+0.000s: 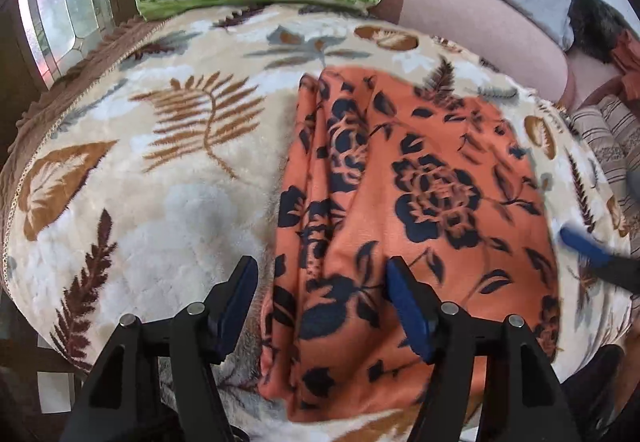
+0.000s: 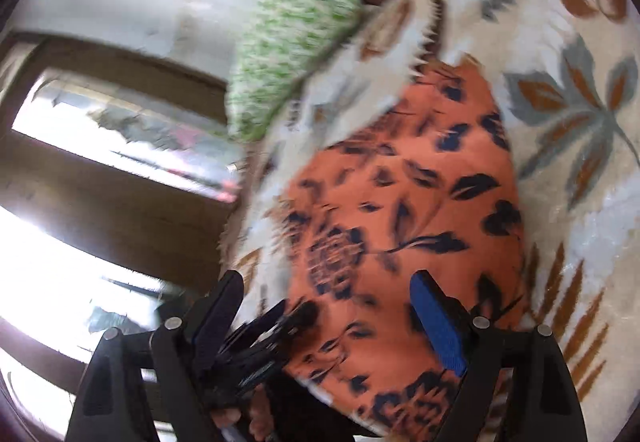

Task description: Fold small clothes

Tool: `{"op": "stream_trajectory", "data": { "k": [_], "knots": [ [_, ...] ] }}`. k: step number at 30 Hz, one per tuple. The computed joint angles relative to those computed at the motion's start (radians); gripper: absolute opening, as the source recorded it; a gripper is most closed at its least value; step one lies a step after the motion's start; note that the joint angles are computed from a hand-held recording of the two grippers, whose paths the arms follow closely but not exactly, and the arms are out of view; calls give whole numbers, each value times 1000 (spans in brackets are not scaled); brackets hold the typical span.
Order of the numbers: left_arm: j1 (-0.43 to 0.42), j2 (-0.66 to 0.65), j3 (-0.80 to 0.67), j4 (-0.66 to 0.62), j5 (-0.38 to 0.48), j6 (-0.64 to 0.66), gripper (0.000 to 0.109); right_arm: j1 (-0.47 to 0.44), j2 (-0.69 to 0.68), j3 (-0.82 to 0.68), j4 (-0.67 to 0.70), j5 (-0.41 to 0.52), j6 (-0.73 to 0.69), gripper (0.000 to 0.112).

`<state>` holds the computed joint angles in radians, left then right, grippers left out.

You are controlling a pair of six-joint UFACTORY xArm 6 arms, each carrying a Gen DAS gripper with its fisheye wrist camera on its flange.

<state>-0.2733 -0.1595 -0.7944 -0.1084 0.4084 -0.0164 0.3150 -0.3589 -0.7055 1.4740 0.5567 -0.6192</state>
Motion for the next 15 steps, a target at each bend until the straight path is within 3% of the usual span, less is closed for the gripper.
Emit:
{"op": "stream_trajectory", "data": {
  "k": [2,4,6,9,12,15],
  "knots": [
    [-13,-9,14,-7,-21,31,70,10,50,11,-65,5,41,91],
    [-16,23,-4,13,6,44,70,-11,68,24,-4,41,3,91],
    [-7,29,-5,-46,14,77,71,-16,22,35,22,36,10,90],
    [1,-1,-16,-187,7,182,71,-9,-83,71,25,-61,-60,91],
    [-1,11,-46,-284,-64,299,78,-66,-81,74,-102,-88,51,91],
    [24,129,-164,-378,27,373,80,-148,-5,46,-89,-28,52,91]
  ]
}}
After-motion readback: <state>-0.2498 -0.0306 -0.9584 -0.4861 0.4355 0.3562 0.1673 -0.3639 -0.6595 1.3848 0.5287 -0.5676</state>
